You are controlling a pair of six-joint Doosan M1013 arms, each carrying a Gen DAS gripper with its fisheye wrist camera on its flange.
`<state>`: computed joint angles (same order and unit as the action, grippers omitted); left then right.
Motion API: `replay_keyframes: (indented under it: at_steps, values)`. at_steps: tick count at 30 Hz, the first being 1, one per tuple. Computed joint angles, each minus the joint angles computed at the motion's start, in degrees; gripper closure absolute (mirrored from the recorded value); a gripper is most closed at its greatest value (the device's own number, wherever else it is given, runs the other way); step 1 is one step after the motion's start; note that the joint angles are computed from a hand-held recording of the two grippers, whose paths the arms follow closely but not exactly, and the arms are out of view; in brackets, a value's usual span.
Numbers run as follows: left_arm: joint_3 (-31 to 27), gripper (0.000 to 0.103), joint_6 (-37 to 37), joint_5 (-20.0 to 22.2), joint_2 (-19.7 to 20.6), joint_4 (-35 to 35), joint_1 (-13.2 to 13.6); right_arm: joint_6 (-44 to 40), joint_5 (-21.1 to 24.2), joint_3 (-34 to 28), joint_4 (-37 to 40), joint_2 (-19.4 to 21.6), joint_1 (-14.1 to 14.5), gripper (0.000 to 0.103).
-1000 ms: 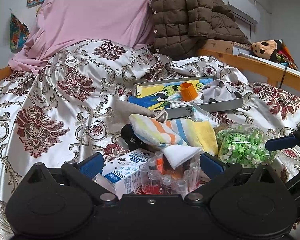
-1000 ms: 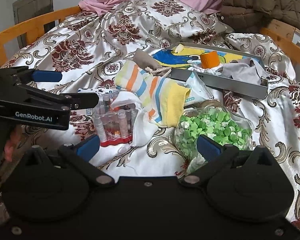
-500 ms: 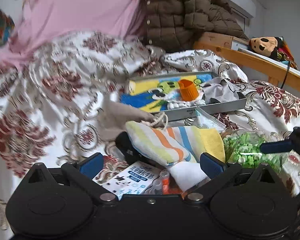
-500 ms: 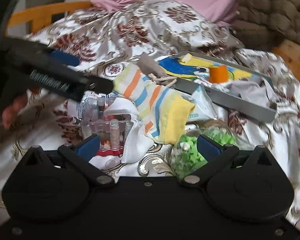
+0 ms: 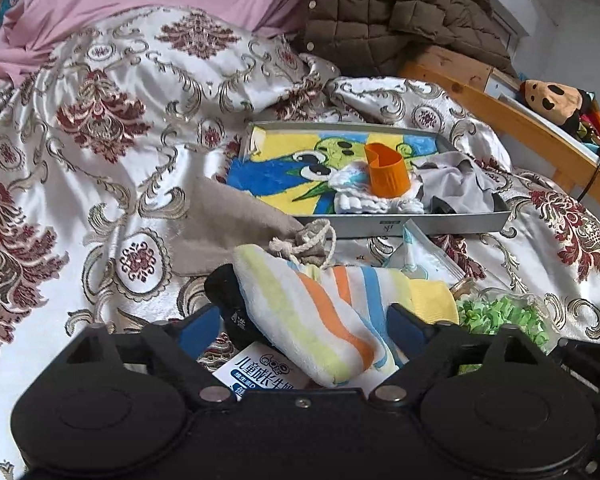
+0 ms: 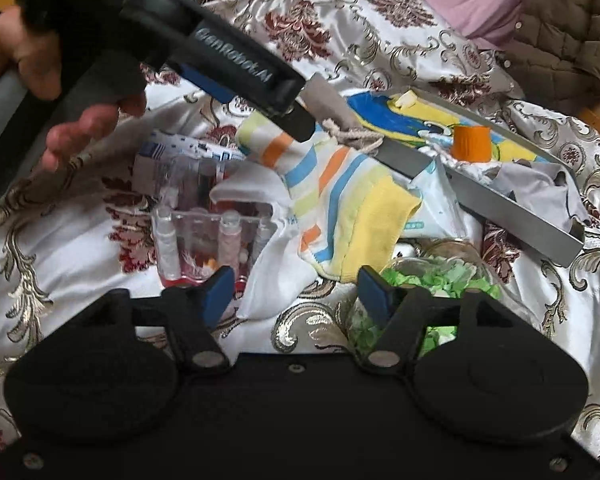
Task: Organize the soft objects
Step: 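Close left tool on the striped towel while right tool grasps the white cloth, then carry the striped towel in left tool to the tray while right tool carries the white cloth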
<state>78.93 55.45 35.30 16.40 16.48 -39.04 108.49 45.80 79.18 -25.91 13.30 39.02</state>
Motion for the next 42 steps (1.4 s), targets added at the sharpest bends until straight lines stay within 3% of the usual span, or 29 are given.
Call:
replay_keyframes:
  at_steps: [3, 5, 7, 8, 11, 13, 15, 30, 37, 42]
  values:
    - [-0.76, 0.031, 0.17, 0.92, 0.45, -2.84, 0.51, -1.18, -0.08, -0.13, 0.7, 0.43, -0.15, 0.061]
    - [-1.24, 0.042, 0.05, 1.6, 0.74, -4.53, 0.83, -1.43, 0.36, -0.49, 0.33, 0.89, 0.0, 0.078]
    - [-1.55, 0.058, -0.02, 2.28, 0.89, -5.61, 1.08, -1.24, 0.52, -0.5, 0.12, 1.03, 0.16, 0.084]
    - [-1.75, 0.062, -0.17, 2.66, 0.99, -5.65, 1.11, -1.08, 0.42, -0.48, -0.08, 1.04, 0.29, 0.09]
    - [-2.07, 0.076, 0.28, 3.26, 1.13, -5.66, 1.11, -1.22, 0.03, -0.4, -0.87, 1.07, 0.48, 0.098]
    - [-2.49, 0.093, 0.9, 4.08, 1.31, -5.68, 1.06, -1.67, 0.21, -0.46, -1.03, 1.05, 0.58, 0.101]
    - [-2.88, 0.097, 0.85, 4.68, 1.51, -6.03, 1.13, -2.27, 0.38, -0.41, -1.29, 0.84, 0.66, 0.103]
    - [-3.62, 0.101, -0.7, 2.32, -0.24, 0.54, -0.87, 2.31, 2.91, -0.37, -16.87, -0.31, 3.09, 0.103]
    - [-9.79, 0.101, 2.77, 6.11, 1.16, 3.28, -1.57, 6.38, 2.33, -1.11, -21.79, -1.62, 2.26, 0.103]
    - [-18.51, 0.101, 4.33, 11.98, 4.29, 5.33, -2.23, 10.23, 1.29, -2.39, -23.58, -2.31, 0.4, 0.103]
